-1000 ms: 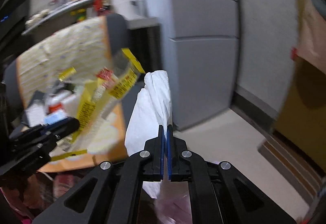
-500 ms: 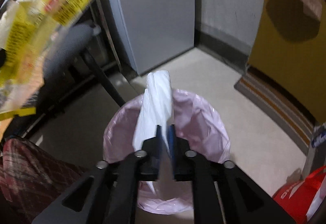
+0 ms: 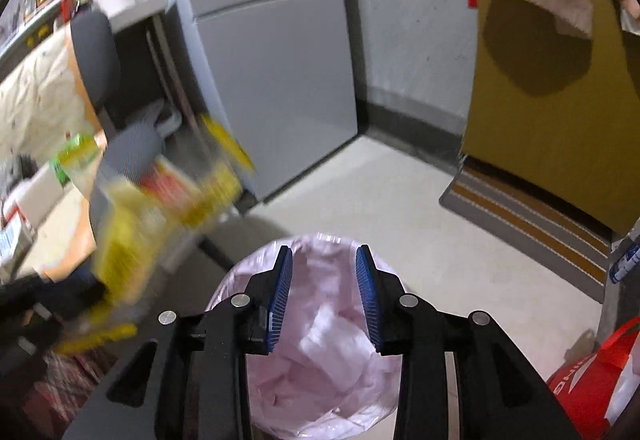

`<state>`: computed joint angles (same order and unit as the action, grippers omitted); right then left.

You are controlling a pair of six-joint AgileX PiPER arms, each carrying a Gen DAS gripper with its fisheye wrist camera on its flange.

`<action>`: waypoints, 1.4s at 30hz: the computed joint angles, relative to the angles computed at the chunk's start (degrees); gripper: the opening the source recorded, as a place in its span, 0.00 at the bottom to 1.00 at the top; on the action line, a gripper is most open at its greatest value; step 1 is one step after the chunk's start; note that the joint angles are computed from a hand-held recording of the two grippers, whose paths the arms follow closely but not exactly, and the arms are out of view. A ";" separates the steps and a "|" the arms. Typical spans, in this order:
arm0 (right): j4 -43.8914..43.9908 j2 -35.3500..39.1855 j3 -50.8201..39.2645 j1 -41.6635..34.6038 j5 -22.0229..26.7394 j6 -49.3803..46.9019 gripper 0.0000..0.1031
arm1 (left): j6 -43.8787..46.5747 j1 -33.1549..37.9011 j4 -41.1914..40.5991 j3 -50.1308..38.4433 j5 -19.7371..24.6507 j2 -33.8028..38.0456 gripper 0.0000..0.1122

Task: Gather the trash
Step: 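Carry wrapper and tissue to the pink bin and open both tools to drop them, then move both tools back over the chair toward the remaining trash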

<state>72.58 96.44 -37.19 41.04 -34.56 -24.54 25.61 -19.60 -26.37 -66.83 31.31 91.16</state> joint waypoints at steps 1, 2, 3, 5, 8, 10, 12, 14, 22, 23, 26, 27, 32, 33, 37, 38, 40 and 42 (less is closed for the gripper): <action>0.01 -0.63 0.34 0.04 -0.31 0.21 0.36 | 0.66 -0.22 -0.46 -0.45 0.69 0.82 0.22; 0.12 -1.50 0.99 0.34 -1.00 0.65 0.36 | 0.85 -0.60 -0.54 -1.12 1.31 1.93 0.24; 0.37 -2.01 1.33 0.64 -1.47 0.78 0.37 | 0.76 -1.04 -0.28 -2.23 2.32 3.45 0.25; 0.03 -2.48 1.63 0.41 -1.51 1.12 0.37 | 0.54 -1.54 0.05 -3.93 4.10 5.35 0.32; -0.10 -2.69 1.68 0.03 -0.94 1.16 0.39 | -0.71 -2.26 1.31 -5.29 5.14 7.31 0.45; -2.56 -2.17 1.54 -1.72 0.41 2.55 0.39 | -0.67 -2.07 1.39 -5.05 4.76 7.39 0.45; -3.38 -2.30 1.38 -2.25 1.42 3.04 0.39 | -1.50 -1.76 2.29 -4.04 3.90 6.31 0.45; -4.07 -2.41 0.87 -2.21 2.00 2.98 0.39 | -4.02 -1.50 4.64 -2.76 2.69 4.80 0.45; 1.00 -3.47 -4.51 2.15 2.63 -7.37 0.39 | -20.49 0.81 20.54 2.23 -1.71 -4.34 0.45; 3.41 -3.59 -5.82 2.83 2.89 -9.99 0.39 | -21.02 1.40 21.31 2.48 -1.75 -5.32 0.45; 4.45 -4.44 -8.74 3.30 5.96 -12.65 0.39 | -22.53 3.63 23.71 2.26 -0.23 -8.29 0.45; 6.30 -4.44 -10.10 3.95 5.90 -15.21 0.39 | -22.26 4.91 23.54 2.53 0.18 -9.52 0.45; 12.12 -3.48 -17.72 6.90 6.55 -26.11 0.41 | -24.19 12.26 26.17 2.25 3.04 -14.67 0.45; 12.76 -3.05 -19.10 7.34 6.82 -27.52 0.43 | -24.40 14.34 26.57 2.05 3.98 -15.73 0.45; 16.80 0.40 -26.70 9.52 7.66 -35.73 0.46 | -23.20 21.04 25.91 1.85 6.10 -18.54 0.45; 17.62 1.06 -28.08 9.93 7.89 -37.19 0.47 | -21.59 23.01 24.54 1.84 6.33 -19.11 0.46; 19.55 2.53 -31.00 10.77 8.36 -40.58 0.47 | -20.06 26.51 23.52 1.53 7.14 -20.12 0.46; 22.07 4.13 -34.38 11.67 8.65 -44.61 0.48 | -20.28 28.44 23.99 1.37 7.63 -20.82 0.46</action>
<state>94.65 100.57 -71.57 52.71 -25.91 -69.15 5.33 8.84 -2.39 -65.46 38.93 70.34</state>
